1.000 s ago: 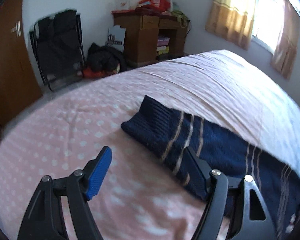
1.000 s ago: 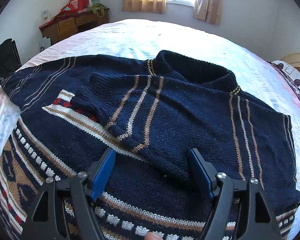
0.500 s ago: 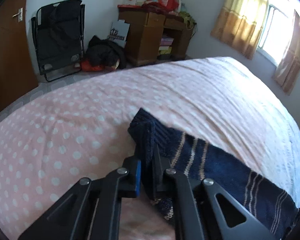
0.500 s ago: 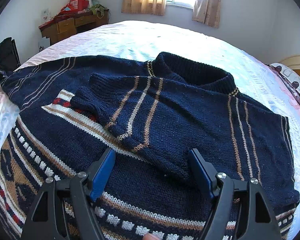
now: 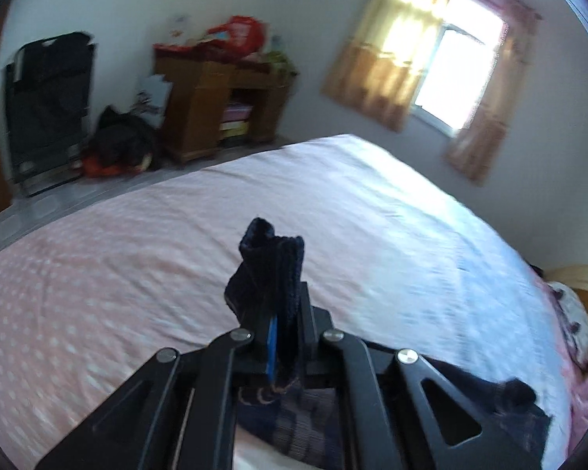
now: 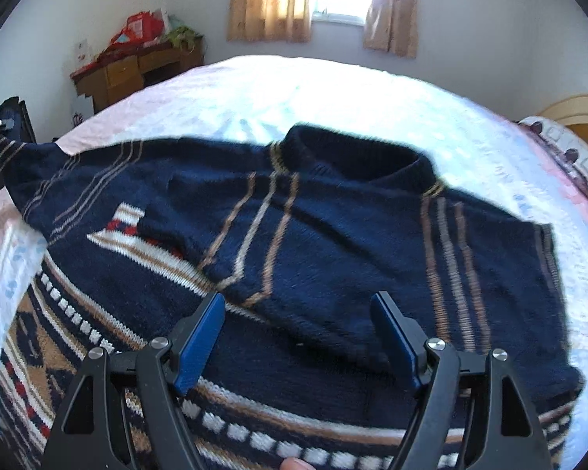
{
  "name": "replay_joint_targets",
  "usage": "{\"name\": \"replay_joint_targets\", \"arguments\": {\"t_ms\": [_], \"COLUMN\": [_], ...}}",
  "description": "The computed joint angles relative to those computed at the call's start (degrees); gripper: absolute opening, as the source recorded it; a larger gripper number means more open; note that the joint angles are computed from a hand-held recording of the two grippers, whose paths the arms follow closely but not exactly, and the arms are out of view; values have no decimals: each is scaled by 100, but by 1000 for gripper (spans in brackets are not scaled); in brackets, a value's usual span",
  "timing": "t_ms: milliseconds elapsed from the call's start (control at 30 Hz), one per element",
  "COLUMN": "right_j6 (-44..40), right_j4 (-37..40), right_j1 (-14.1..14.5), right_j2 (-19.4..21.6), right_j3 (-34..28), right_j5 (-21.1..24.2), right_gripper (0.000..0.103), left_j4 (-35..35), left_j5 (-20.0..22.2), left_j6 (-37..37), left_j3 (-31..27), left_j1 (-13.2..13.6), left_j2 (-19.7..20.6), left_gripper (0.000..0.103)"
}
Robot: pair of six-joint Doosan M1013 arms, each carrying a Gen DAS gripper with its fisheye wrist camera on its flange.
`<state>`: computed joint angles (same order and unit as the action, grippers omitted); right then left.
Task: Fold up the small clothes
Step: 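Lift the sleeve with the left gripper and fold it across the sweater body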
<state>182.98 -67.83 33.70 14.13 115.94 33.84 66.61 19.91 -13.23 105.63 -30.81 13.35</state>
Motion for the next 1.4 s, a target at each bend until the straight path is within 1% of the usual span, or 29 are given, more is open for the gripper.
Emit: {"name": "replay_joint_targets", "arguments": {"t_ms": [167,267,367,467,567,633,700,733,800,867,933,1033,1067,1100,1133,1200,1400], "right_j6": [149,203,465,738,903,993,1068,1107,1234,1341,1445,1679,1795,1864,1962,2128,2433], "right_j4": [-347,-415,-552,-615,-608,-632,-649,-652,-680,-697,-720,-787,-810,-815,-823,-835,-883], "right_j1": [90,89,100,91,92,117,145,157,171,173,165,123,98,76,48,-31,-202], "right_j2": [-375,-628,-847,-1096,-1287,-1400,-1501,-1545,-1640,-1719,-1768,-1854,-1884,-1920,-1945,-1988,-1980], "right_j3": [231,427,653,915,1115,1239,1357,1406,1519,1618,1692,1819,1866,1905,1939,1998,2102], "right_j5": [204,352,551,658,738,756,797,812,800,772,751,722,718,708,692,628,510], "right_gripper": [77,77,77,77,77,77,77,77,77,77,77,77,77,77,77,77,77], "left_j4": [249,165,92,30,-186,-368,-805,-1022,-1662,-2029,-2544,-3328,-3698,-3814,-3744,-3211,-3332], "left_j5": [-266,-420,-512,-622,-760,-840,-949,-991,-1074,-1094,-1133,-1126,-1096,-1054,-991,-825,-345], "left_j6": [-154,-79,-40,-10,128,282,706,924,1584,1967,2498,3285,3684,3847,3843,3475,3899], "left_j3": [-86,-182,-303,-430,-592,-726,-865,-937,-1076,-1198,-1326,-1523,-1603,-1653,-1713,-1816,-2173], "left_j1": [-355,-556,-750,-930,-1130,-1270,-1405,-1484,-1578,-1700,-1813,-1994,-2062,-2124,-2193,-2323,-2523], "left_j2": [-105,-101,-54,24,146,262,378,442,557,663,774,952,1027,1079,1137,1243,1605], "left_gripper": [7,7,7,7,7,7,7,7,7,7,7,7,7,7,7,7,7]}}
